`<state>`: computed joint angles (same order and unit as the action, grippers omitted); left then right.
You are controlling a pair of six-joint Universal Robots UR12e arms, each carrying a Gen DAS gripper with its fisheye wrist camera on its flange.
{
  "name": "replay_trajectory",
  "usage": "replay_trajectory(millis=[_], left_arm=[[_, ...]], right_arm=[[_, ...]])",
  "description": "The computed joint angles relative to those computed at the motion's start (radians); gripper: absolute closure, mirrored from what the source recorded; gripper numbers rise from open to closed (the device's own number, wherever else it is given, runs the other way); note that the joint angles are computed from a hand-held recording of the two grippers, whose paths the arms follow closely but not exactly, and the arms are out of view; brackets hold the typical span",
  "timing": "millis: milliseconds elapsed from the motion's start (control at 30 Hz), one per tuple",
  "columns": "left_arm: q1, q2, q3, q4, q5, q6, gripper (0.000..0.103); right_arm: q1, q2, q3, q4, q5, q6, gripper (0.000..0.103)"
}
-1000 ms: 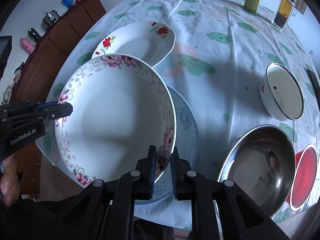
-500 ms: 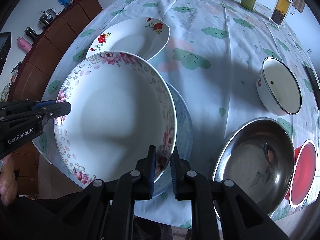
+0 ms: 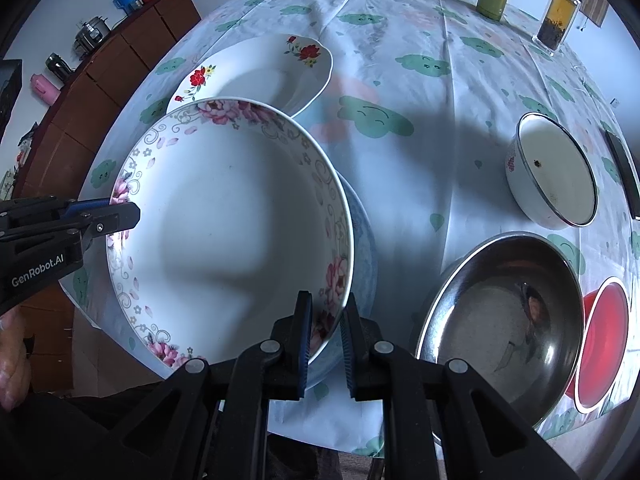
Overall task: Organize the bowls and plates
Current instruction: 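Lift the pink-floral plate with both grippers and carry it over the blue-patterned plate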
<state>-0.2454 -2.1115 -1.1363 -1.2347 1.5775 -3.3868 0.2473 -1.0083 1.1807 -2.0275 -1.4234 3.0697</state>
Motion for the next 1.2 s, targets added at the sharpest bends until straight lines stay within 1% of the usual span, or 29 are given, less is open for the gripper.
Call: replay_trajectory(millis=[533, 1200], left_arm=[[-0.001, -0.003, 0.002, -0.002, -0.009, 0.012, 0.092], [-0.004, -0.014, 0.017, -0.027, -0.017, 0.037, 0.092]], right_arm=[[0.005, -0.003, 0.005, -0.008, -0.027, 0.001, 0.087], [0.011, -0.004, 0.005, -0.013, -0.066, 0.004, 0.087]])
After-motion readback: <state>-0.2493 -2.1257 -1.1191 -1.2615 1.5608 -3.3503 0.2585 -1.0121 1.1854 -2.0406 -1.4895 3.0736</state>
